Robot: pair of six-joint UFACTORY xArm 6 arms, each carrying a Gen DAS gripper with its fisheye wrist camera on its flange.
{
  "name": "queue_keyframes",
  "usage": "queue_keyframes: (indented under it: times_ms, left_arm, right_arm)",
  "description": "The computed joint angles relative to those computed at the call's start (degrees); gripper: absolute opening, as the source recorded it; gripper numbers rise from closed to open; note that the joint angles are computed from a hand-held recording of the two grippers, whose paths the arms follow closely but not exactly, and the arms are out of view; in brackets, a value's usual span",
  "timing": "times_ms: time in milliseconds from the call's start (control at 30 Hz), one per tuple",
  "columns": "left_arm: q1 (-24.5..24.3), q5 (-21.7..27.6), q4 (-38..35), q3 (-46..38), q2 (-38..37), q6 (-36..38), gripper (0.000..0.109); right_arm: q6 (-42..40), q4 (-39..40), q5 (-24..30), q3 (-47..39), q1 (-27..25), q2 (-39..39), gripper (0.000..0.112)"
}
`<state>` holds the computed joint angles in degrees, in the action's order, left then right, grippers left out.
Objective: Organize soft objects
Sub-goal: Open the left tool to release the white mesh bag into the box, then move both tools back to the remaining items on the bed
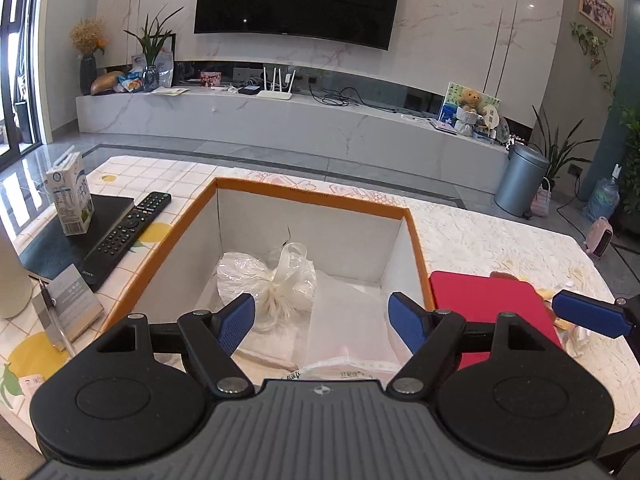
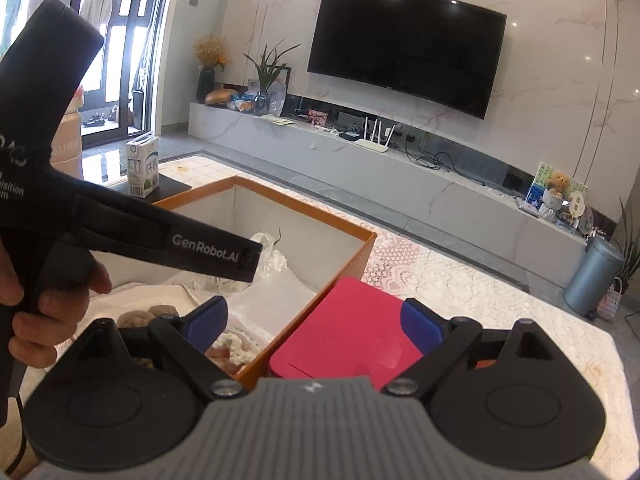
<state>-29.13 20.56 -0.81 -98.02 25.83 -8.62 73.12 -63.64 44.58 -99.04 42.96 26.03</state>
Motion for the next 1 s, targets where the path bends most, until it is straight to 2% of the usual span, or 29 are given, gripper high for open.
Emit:
queue_keyframes:
  times_ms: [133, 333, 433, 567, 667, 867, 1000]
  left_arm:
    - [-0.1, -1.8, 2.0, 2.2, -2.2, -2.8, 0.089]
    - [-0.4, -5.6, 3.1, 5.5, -5.6, -2.7, 0.089]
    - [-0.8, -7.1, -0.3, 6.6, -7.2, -0.4, 0.089]
    - [-1.5, -9.0, -3.1, 8.1, -9.3, 2.9, 0.089]
    - [-2.2, -9.4, -4.2, 9.0, -10.7, 4.9, 0.089]
    - [-5.3, -13.4, -19.5, 11.3, -13.1, 19.0, 0.089]
    - [-7.2, -13.1, -25.0, 10.5, -13.0, 24.9, 0.089]
  right_arm:
    - [0.6, -0.3, 1.7, 0.4, 1.2, -1.2, 0.092]
    - [3.0, -1.9, 5.6, 0.1, 3.3, -2.7, 0.092]
    - [2.3, -2.2, 8.5, 0.0, 4.8, -3.7, 0.092]
    - [6.9, -6.9, 15.3, 2.4, 7.0, -7.4, 0.092]
    - [12.0, -10.0, 22.1, 6.8, 9.2, -12.3, 0.098]
    - [17.7, -11.0, 33.5, 17.0, 12.9, -23.4, 0.099]
    - [20.4, -10.5, 33.6, 24.5, 12.1, -30.9, 0.099]
